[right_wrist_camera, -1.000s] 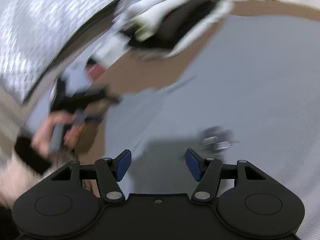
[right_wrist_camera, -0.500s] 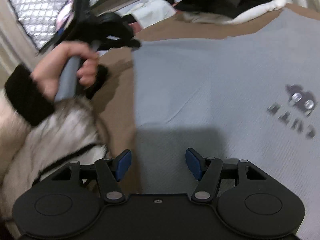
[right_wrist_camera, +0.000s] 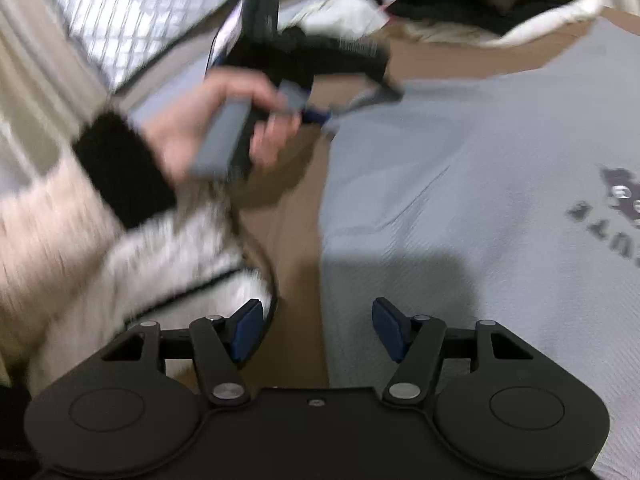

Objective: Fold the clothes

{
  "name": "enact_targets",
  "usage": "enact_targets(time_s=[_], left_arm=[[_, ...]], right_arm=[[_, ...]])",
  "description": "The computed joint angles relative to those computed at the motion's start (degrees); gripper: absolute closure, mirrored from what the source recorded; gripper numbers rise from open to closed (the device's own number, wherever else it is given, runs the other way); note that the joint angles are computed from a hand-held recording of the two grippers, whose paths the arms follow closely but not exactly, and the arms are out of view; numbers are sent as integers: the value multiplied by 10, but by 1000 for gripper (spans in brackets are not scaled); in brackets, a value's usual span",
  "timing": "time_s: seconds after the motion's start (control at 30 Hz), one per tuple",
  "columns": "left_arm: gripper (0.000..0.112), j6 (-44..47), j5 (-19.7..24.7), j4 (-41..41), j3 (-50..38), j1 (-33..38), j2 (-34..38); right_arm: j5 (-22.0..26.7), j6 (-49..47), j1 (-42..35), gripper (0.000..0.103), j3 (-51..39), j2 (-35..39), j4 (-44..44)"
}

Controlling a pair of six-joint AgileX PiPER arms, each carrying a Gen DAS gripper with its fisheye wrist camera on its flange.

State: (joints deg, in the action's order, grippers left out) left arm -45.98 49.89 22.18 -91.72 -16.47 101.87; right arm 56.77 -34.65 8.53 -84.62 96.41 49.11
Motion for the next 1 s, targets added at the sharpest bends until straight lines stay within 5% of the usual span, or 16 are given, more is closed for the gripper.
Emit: enact_targets(time_s=[0.13, 0.27, 0.33, 0.4, 0.5, 0.57, 0.63, 0.7, 0.77, 0.87, 1.0], left_arm=[[104, 59, -123, -44, 71, -11, -83], [103, 288, -247, -256, 145, -33, -162], [101, 396, -236, -371, 144, -67, -153], [93, 484, -166, -479, 110, -85, -108], [78, 529, -52, -496, 40, -106, -35], [77, 539, -48, -484, 42, -113, -46], [56, 597, -73, -555, 67, -88, -71], [48, 656, -92, -649, 90, -49, -92], [48, 640, -105, -664, 93, -20, -98], [47, 502, -116, -551, 79, 1, -96], [47, 353, -84, -492, 77, 37, -70]], right_arm=[[-56, 33, -25, 37, 11, -35, -29], [-99, 68, -76, 37, 31, -75, -79], [-96, 86, -124, 37, 33, -86, -79], [-92, 105, -162, 36, 39, -83, -56], [-90, 131, -197, 36, 47, -79, -40], [-97, 134, -200, 36, 57, -84, -46], [-98, 129, -197, 36, 62, -85, -49], [-100, 122, -189, 36, 65, -79, -43], [-99, 103, -182, 36, 68, -71, -22], [-90, 62, -165, 36, 64, -62, -2], [-109, 67, -99, 36, 38, -37, -81]])
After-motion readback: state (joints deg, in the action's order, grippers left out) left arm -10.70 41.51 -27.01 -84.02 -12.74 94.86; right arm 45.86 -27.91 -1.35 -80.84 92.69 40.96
